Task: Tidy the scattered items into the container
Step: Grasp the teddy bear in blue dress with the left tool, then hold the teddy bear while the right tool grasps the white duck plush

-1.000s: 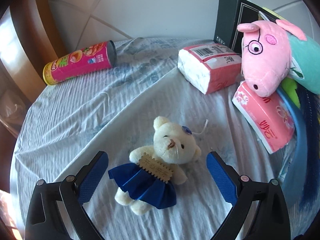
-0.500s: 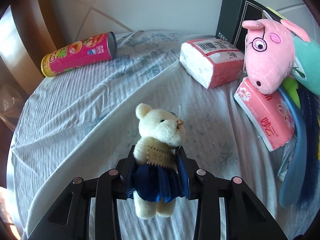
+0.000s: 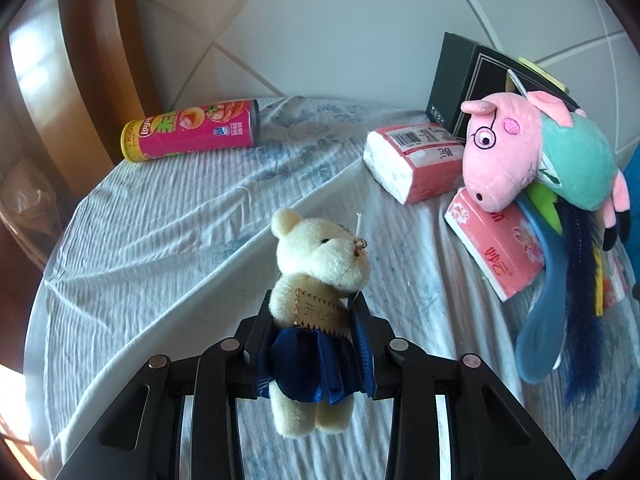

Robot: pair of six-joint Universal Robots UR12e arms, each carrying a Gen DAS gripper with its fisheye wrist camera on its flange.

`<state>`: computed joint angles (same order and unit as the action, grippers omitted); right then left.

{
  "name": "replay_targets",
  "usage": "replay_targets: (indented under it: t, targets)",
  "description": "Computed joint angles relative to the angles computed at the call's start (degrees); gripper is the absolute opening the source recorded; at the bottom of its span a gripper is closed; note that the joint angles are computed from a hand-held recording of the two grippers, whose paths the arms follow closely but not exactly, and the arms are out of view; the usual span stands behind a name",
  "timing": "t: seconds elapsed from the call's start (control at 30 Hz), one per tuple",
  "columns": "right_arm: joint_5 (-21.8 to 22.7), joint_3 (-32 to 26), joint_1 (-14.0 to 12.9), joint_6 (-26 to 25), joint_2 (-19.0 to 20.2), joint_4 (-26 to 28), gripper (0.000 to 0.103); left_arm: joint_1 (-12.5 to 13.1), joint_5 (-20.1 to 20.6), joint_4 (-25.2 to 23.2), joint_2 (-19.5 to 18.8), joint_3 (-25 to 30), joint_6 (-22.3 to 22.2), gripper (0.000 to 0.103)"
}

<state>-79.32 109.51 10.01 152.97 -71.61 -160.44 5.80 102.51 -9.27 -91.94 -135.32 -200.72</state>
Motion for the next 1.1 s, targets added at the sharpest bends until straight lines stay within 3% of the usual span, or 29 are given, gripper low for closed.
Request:
replay_targets:
  t: [0.2,0.3,0.67,0.73,0.77,1.1]
  targets:
    - [-1.0,-4.2,0.6,3.2,4.5,-2.3,0.094,-1.2,1.1,-0.5,2.6,-0.9,-0.3,0.033]
    - [-1.2,-6.3,1.3,3.3,6.2,-2.5,0.084,-1.8,1.7,-1.1,4.0,-1.2,-0.2,0.034]
    - [-8.8,-12.2,3.6,1.9,11.9,0.1,0.083,-3.1,3.3,-3.1,6.8,-1.2,-0.2,0.034]
    - [-10.4,-12.3,3.8,1.9,12.1,-0.3,0.070,-3.3,3.3,-3.4,6.8,-1.2,-0.5,0.034]
    - [-10.2,-12.5,3.7,2.2,12.1,0.2,0.058,-3.4,3.3,-3.4,6.8,-1.2,-0.8,0.034]
    - [-3.1,-10.3,1.6,4.8,9.3,1.3,0.052,-4.7,3.1,-3.3,7.1,-1.5,-2.8,0.034]
